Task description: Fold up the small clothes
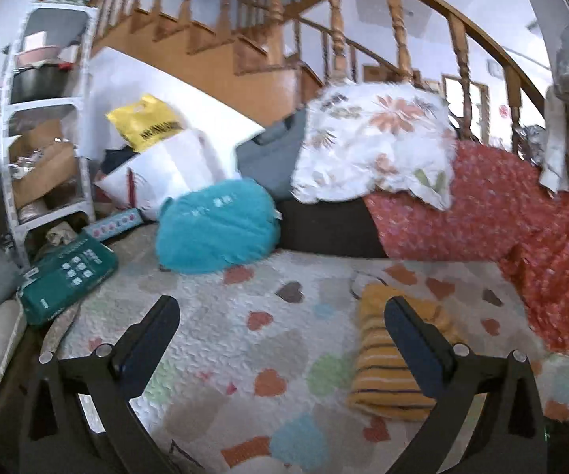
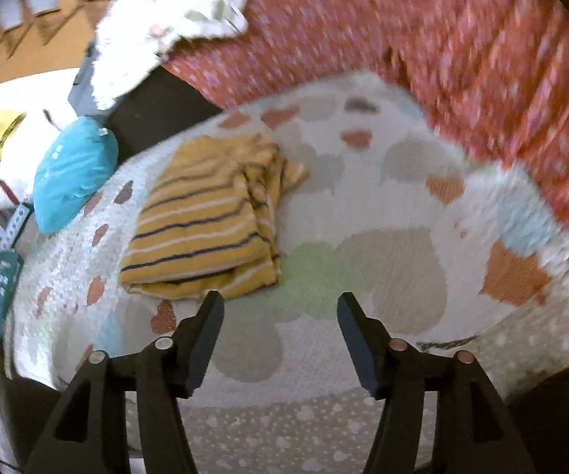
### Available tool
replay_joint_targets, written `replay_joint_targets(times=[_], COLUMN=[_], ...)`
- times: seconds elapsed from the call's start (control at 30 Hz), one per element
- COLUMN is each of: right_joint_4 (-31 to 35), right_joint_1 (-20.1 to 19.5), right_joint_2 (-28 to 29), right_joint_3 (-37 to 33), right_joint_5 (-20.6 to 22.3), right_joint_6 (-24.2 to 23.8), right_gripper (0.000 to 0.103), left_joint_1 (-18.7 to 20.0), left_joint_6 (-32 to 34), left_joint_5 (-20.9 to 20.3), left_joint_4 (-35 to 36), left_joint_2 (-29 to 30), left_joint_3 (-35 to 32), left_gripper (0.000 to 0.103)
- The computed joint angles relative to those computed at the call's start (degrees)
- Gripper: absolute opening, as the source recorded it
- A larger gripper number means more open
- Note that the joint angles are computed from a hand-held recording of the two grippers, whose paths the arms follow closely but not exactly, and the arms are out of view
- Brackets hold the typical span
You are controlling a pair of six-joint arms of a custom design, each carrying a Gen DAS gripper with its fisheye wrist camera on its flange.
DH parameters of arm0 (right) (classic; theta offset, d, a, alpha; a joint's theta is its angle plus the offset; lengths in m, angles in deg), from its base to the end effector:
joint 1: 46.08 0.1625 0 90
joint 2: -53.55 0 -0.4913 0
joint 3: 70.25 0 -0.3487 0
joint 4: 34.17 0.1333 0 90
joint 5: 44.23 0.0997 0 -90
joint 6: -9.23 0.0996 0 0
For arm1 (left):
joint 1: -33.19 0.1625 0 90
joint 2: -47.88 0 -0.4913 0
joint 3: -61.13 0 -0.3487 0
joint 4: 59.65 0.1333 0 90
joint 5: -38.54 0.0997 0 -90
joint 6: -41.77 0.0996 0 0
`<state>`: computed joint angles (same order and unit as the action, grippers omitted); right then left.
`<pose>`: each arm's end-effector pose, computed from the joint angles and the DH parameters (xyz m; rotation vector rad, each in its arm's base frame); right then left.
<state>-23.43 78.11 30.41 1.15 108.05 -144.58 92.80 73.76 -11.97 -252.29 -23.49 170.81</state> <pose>0.3870 -0.4894 0.0043 -0.2116 -2.1925 1.1808 -0.1051 -0.5679 0.4685 0.6893 2.0637 -1.3240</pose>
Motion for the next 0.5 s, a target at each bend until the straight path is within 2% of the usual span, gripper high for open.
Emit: replay_joint_targets(times=[0.07,0.1,0.13,0.17,0.2,0.27,0.33,0.4,0.5], right_joint_4=[-3.5,-6.2,-9.6,-10.5,-9.0,-2.1,-1.7,-0.5,5.7], right_joint_1=[1.7,2.4,2.9,3.1,2.9,1.9,1.0,0.3,-0.8], right_joint_2=[1.0,1.2,1.2,1.5,1.8,2.9,2.5,3.1,5.2], right_joint_3=[-0.8,-0.5,0.3,0.5,-0.1,-1.7,-0.2,0.0,-2.1], right_joint_5=[5.7,7.7,9.3,10.2,10.1,8.3,6.3,6.1,5.0], right_joint_6=[-3.9,-6.3,-9.0,-10.0,-9.3,-3.1,-0.4,1.5,5.3], right_gripper=[0.08,0.091,0.097,0.098,0.098,0.098,0.098,0.098,0.098], left_joint_1=[-0.6,-0.6,-0.7,-0.8,-0.9,-0.7,-0.1,0.4,1.0], left_joint_6=[-3.5,-5.9,-7.8,-9.9,-11.8,-14.9,-16.6,-16.5,-16.6], left_joint_5=[0.8,1.0,1.7,3.0,4.5,6.9,7.6,8.8,9.9], left_joint_4=[7.4,10.8,13.0,15.7,18.2,23.2,26.7,28.0,30.4], left_joint_2=[-0.3,-0.4,-0.5,-0.5,-0.4,-0.2,0.0,0.7,1.8], left_joint_3=[-1.4,-1.8,-1.5,-1.0,-0.5,1.3,3.2,4.8,6.2], left_gripper=[0.103,0.103,0.103,0.103,0.103,0.103,0.103,0.103,0.103])
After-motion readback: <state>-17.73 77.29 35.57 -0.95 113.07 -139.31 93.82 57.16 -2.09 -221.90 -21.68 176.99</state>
